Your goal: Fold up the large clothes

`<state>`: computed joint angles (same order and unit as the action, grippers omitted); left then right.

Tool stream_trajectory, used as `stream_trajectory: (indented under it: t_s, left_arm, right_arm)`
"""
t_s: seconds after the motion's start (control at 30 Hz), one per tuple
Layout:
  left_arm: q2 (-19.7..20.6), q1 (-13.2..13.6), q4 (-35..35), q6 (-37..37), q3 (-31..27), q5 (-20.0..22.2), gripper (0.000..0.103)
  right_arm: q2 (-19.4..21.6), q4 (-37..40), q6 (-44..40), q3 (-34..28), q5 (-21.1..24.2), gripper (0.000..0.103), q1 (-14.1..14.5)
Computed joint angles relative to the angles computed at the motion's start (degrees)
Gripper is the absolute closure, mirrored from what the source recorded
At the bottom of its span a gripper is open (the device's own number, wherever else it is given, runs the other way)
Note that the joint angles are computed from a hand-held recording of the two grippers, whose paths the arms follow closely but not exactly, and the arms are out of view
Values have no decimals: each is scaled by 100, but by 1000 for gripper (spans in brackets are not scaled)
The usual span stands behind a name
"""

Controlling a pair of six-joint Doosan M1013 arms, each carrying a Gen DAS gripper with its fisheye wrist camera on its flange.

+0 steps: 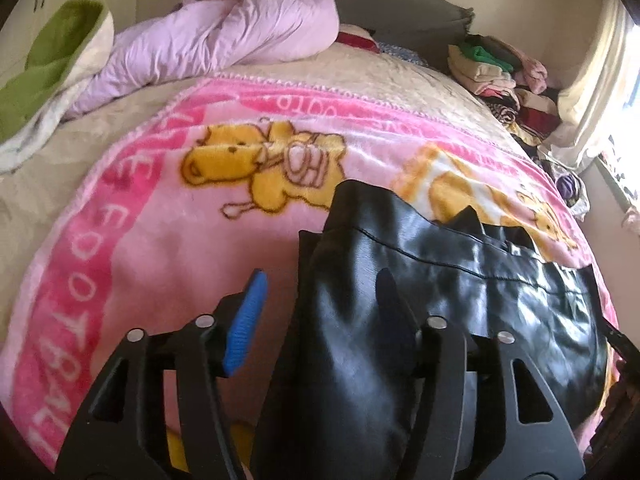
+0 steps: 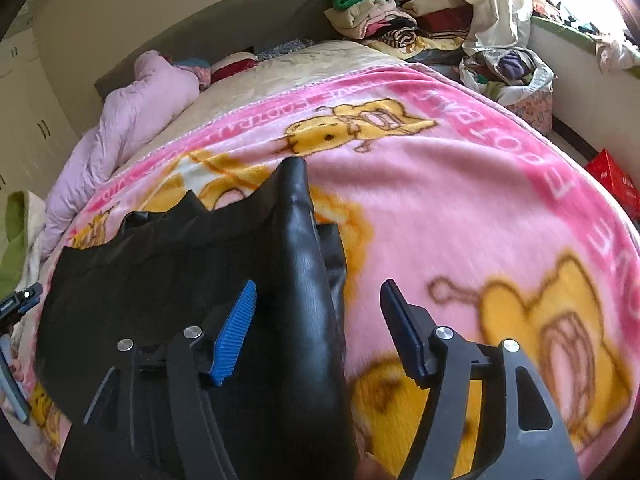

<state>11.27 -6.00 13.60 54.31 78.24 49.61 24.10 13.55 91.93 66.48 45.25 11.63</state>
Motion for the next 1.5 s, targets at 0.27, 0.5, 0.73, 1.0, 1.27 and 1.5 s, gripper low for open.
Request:
stream_trajectory:
  t_s: [0.27,0.5,0.73,1.0,1.27,1.5]
  left_arm:
    - [-123,-199,507,92,46,129,22]
    - [-217,-230,539,118,145,202,9]
    - [-347,-103,-31,105,478,181,9]
    - [-582,391,-2121,429,1206,-502,10]
    - [-629,188,-2177,603,1179,-374,69]
    - [-888,-98,-1864,298,1263,-171,73]
  right_arm:
    - [-385,291,-163,494,-206,23,-37]
    - [-541,592,-403,626,-185,12,-74]
    - [-588,1074,-832,729,223,11,-125]
    - [-568,1970,-1103,919,708,22,-300]
    - [-609,2424,-1378,1037,765,70,-425]
    - [-545,1927,-1326,830,908,73,-445]
